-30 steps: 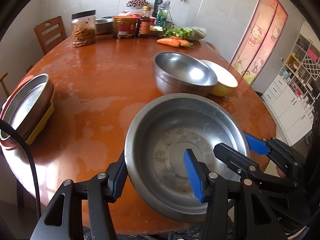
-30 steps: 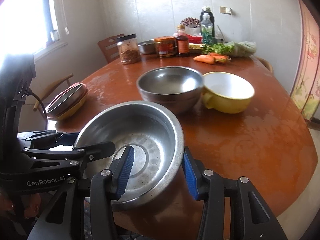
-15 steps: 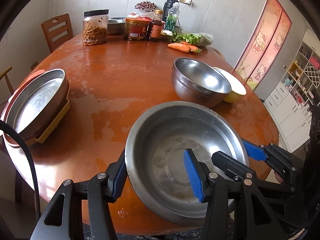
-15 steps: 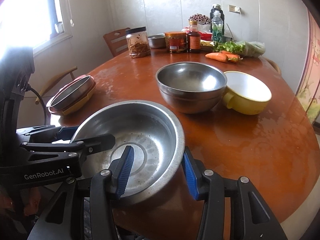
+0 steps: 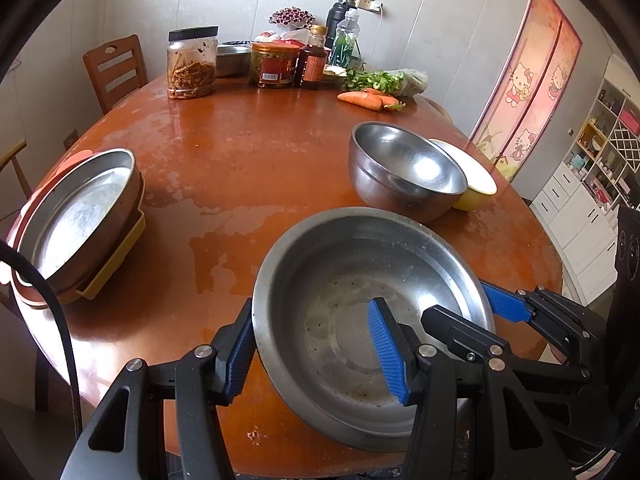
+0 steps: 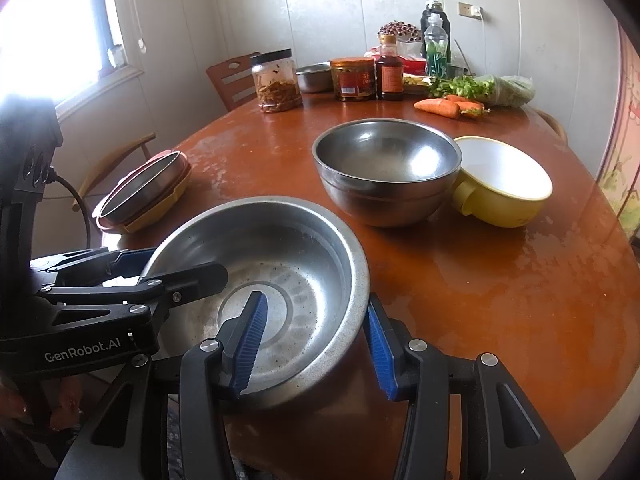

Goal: Organize plates and bowls
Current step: 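Lift the steel basin with the left tool and set it down nearby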

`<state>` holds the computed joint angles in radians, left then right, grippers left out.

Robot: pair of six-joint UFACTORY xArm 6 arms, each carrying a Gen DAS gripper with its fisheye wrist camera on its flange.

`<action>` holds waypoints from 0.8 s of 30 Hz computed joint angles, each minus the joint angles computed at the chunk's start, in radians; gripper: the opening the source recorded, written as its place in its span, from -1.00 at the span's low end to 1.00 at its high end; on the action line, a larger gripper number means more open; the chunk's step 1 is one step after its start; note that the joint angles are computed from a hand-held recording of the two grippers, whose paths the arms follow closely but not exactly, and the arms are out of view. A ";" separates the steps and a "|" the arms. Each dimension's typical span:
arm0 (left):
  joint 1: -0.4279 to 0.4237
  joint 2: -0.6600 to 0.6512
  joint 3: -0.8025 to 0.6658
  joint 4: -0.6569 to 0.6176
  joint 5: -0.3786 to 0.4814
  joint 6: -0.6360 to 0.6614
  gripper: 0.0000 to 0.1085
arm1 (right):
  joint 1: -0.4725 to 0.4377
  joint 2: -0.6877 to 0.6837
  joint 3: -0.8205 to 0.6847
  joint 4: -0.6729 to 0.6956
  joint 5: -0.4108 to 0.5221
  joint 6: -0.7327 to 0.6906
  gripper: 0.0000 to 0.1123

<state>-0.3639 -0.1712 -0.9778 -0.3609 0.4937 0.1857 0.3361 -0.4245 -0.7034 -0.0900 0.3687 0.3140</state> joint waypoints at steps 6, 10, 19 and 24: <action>-0.001 0.001 -0.003 0.007 -0.012 -0.008 0.04 | -0.001 0.005 -0.003 0.025 -0.004 -0.022 -0.09; -0.003 -0.003 -0.002 0.013 -0.022 -0.014 0.08 | -0.008 0.002 0.002 0.036 -0.012 -0.025 -0.06; -0.004 0.002 -0.013 0.044 -0.037 -0.038 0.12 | -0.026 -0.014 0.021 0.087 -0.038 -0.052 -0.01; -0.004 0.013 -0.036 0.052 -0.038 -0.041 0.13 | -0.038 -0.018 0.023 0.102 -0.049 -0.061 0.01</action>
